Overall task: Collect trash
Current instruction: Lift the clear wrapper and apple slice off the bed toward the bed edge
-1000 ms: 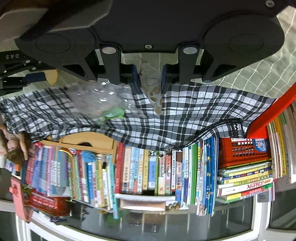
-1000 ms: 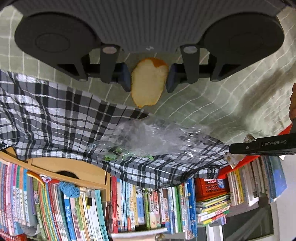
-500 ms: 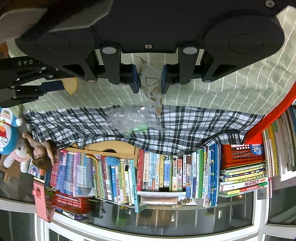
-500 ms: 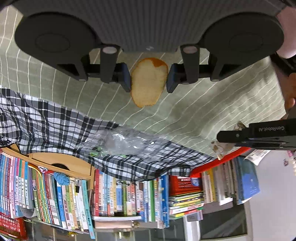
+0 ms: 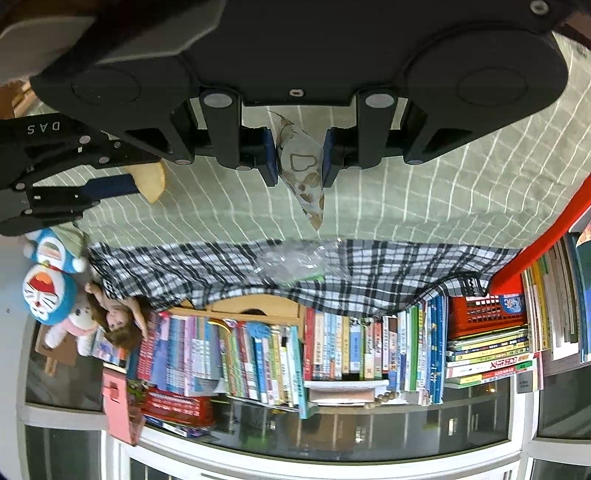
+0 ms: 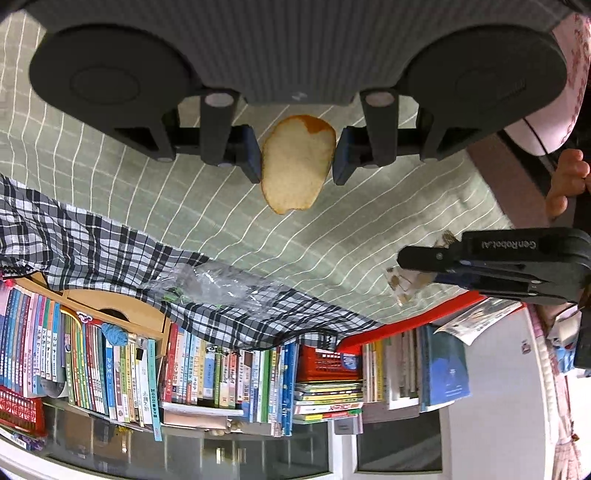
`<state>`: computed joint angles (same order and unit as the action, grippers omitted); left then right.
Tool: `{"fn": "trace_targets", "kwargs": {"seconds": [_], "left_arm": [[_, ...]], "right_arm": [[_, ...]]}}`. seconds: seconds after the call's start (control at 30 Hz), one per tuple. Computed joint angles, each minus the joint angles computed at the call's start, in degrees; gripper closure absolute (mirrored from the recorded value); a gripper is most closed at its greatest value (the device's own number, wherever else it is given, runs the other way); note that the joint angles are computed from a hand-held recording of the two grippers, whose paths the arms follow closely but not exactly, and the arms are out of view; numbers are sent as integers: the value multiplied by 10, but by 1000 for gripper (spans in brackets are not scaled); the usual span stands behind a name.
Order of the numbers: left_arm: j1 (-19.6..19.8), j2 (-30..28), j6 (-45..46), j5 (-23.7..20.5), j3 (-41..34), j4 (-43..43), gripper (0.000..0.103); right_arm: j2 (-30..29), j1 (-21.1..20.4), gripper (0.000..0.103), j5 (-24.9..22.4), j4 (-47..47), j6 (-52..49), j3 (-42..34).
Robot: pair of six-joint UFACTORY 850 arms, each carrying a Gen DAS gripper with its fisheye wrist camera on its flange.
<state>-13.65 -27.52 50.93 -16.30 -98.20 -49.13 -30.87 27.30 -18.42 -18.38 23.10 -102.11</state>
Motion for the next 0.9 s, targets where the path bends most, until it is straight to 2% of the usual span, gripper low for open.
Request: {"fn": "trace_targets", "kwargs": {"seconds": [0.33,0.5,0.9], "left_arm": [[-6,78,114,-5,110,-95,80],[-5,108,167,-12,154,-156,80],[6,180,282,-23,255,-271,80]], "right_arm": [[64,24,55,17,-104,106,81],[83,39,55,8,-124,127,106],[128,75,56,-3,-249,273,176]]}}
